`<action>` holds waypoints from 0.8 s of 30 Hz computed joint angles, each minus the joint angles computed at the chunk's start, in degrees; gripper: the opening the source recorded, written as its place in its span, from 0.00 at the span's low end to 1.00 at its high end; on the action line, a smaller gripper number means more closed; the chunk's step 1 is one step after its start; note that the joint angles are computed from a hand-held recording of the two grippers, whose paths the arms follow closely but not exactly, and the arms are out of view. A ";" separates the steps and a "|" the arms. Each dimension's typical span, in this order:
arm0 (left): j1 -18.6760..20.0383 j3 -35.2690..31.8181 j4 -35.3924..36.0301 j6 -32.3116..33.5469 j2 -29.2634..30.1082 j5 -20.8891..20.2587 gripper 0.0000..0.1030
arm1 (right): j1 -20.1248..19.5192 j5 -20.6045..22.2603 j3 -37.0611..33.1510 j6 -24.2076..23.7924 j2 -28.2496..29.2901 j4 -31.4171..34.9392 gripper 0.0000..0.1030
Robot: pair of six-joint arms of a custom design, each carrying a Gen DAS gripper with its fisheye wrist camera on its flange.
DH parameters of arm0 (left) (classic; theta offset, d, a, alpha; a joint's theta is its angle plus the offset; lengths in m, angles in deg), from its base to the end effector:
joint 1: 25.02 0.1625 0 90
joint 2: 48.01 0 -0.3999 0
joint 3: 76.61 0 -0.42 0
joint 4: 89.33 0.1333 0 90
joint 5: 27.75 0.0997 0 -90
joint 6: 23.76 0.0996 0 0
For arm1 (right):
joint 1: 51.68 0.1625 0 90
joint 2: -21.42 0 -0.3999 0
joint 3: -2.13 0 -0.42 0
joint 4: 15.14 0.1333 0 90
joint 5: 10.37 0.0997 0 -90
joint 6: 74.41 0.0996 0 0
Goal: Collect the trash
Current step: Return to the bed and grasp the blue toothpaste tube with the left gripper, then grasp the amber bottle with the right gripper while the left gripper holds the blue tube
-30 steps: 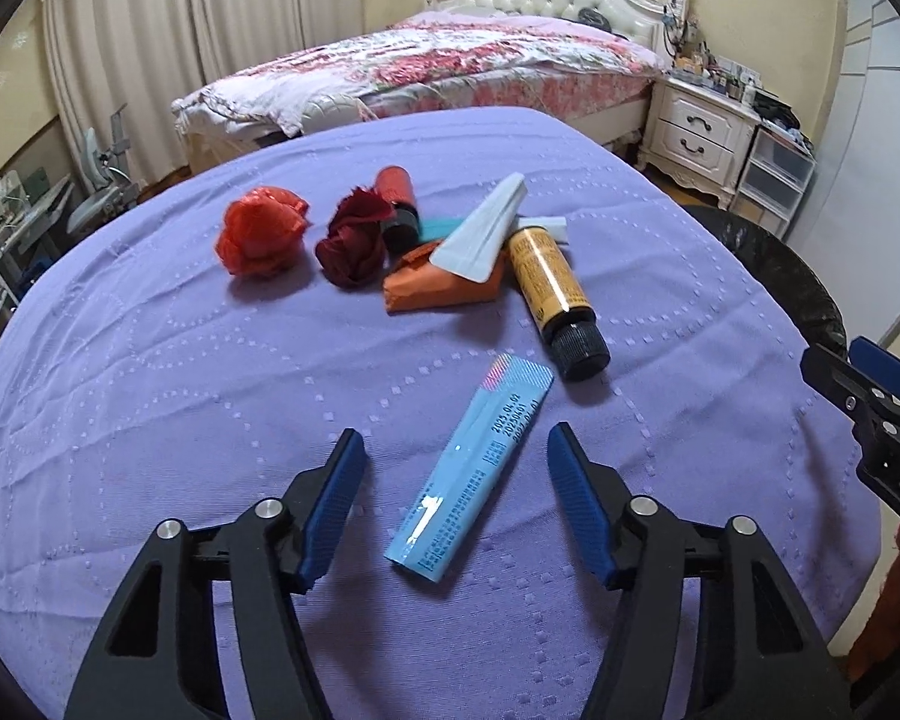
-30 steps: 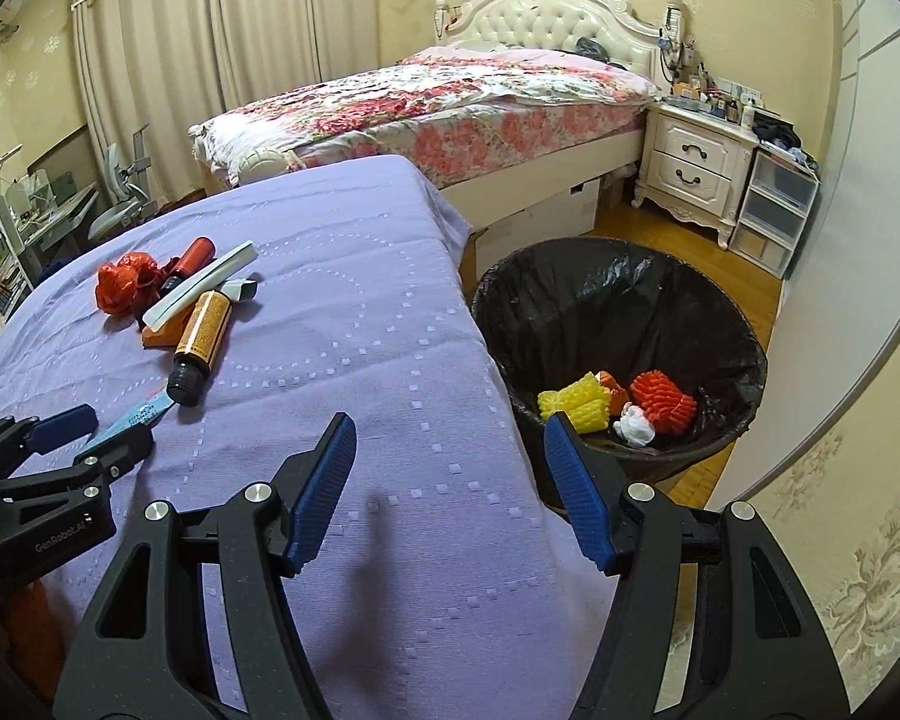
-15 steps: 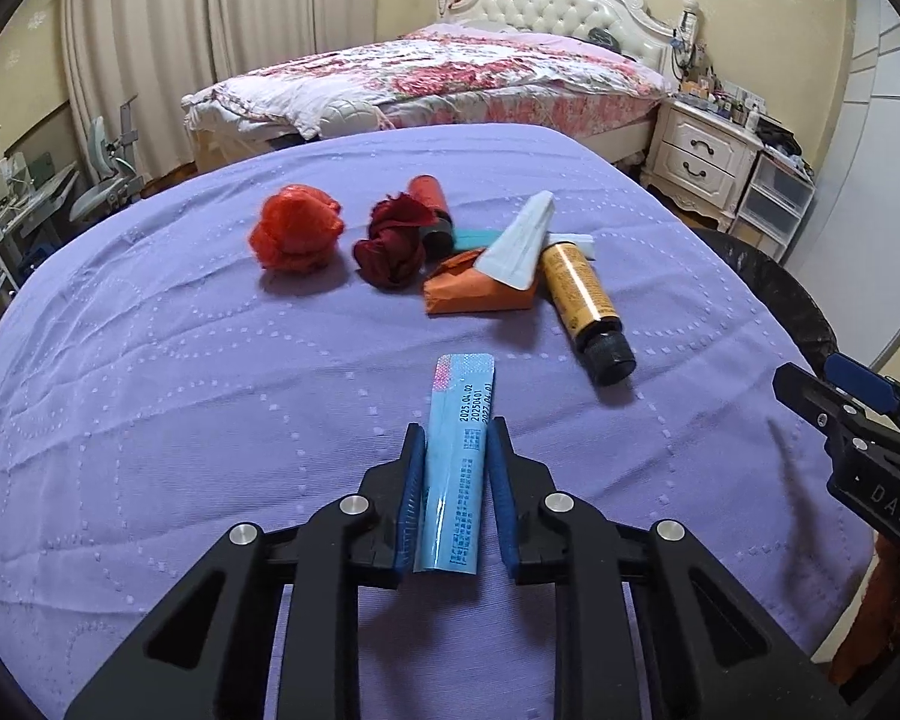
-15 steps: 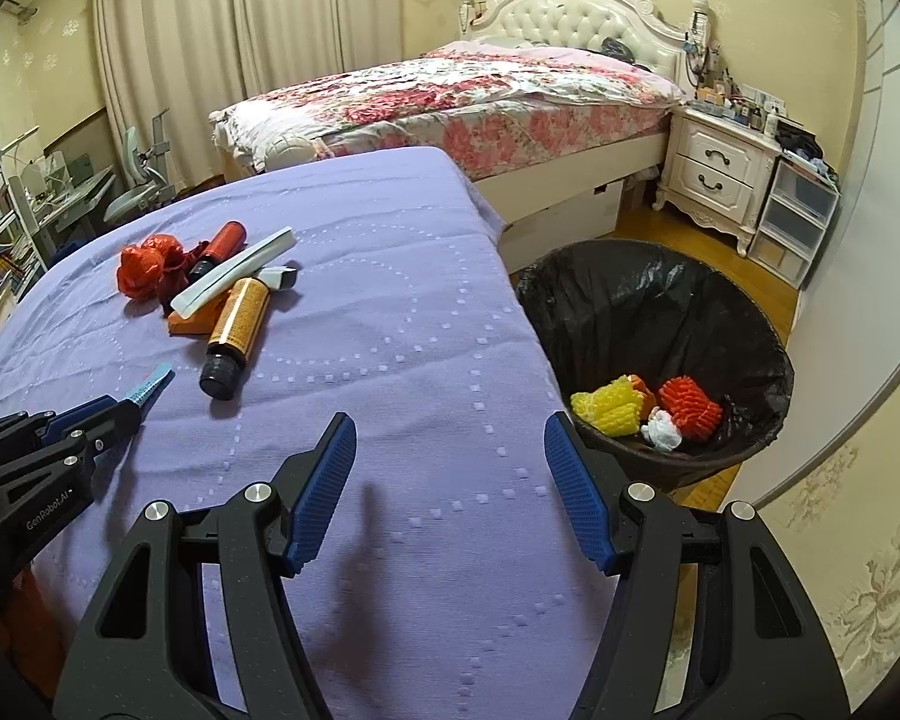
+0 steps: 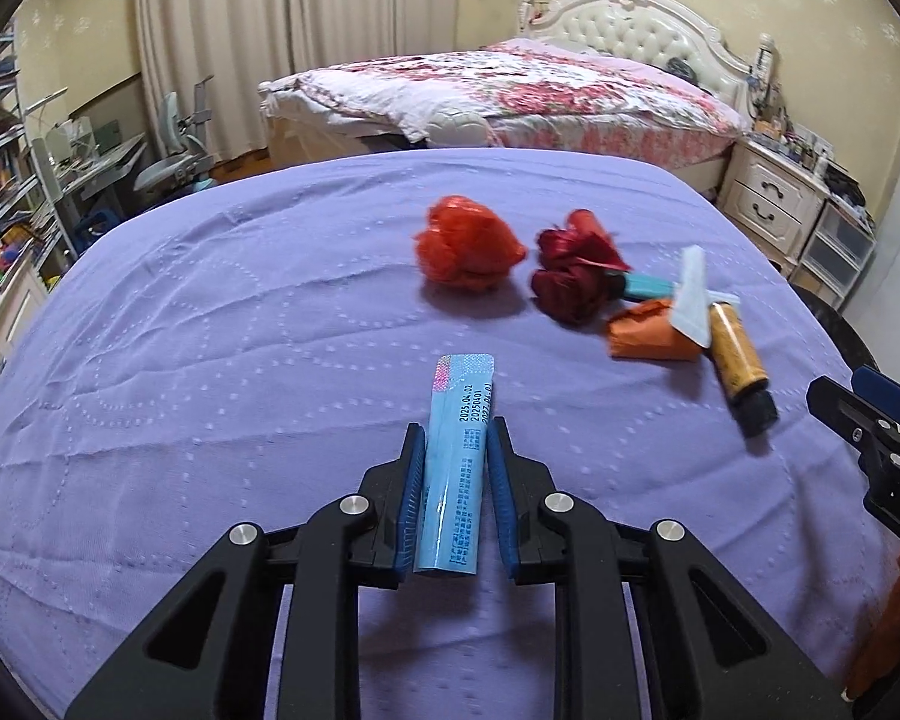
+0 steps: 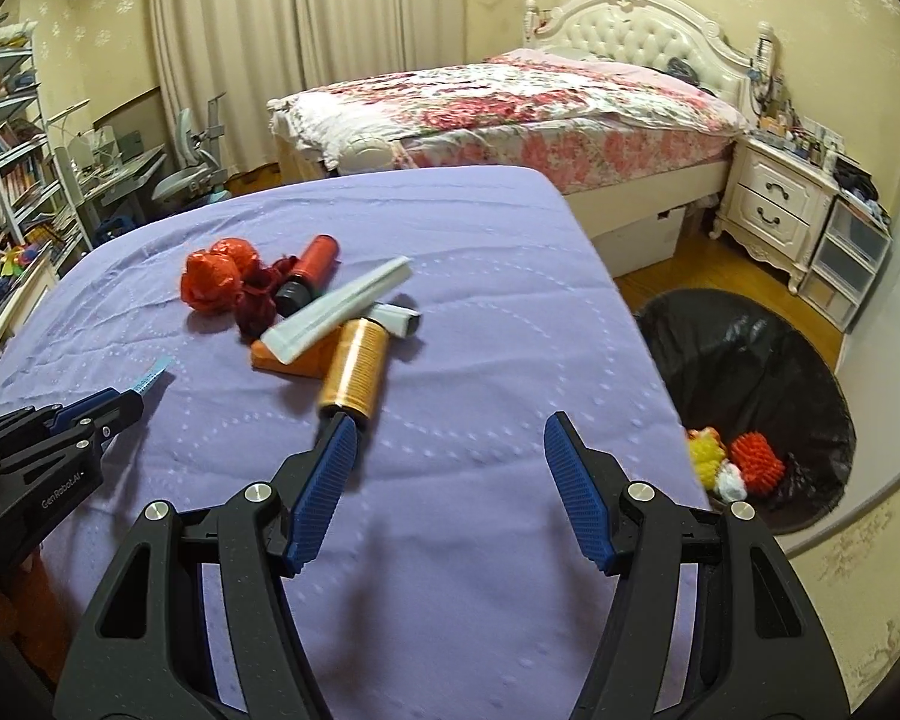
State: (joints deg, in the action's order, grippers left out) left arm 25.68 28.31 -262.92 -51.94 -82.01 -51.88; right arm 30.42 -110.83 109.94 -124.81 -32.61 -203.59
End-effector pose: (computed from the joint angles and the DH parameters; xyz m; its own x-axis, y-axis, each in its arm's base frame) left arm -0.1907 -0.5870 -0.0287 -0.6824 -0.2648 -0.6813 0.3354 0.7146 -0.6138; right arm 0.0285 -0.6327 0.1477 -0.6850 -0.3760 0.6240 -0.6747 0.6506 -0.3486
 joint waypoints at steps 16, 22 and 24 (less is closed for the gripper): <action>2.33 2.00 -2.16 -0.50 -2.71 1.60 0.22 | 3.35 -6.08 -5.91 -0.18 6.06 4.49 0.43; 2.52 2.21 -2.81 -0.19 -2.89 0.91 0.22 | 3.45 -6.86 -6.48 0.44 6.38 5.72 0.25; 2.48 2.23 -2.86 -0.26 -2.92 0.78 0.22 | 3.39 -6.99 -6.36 0.51 6.26 6.09 0.23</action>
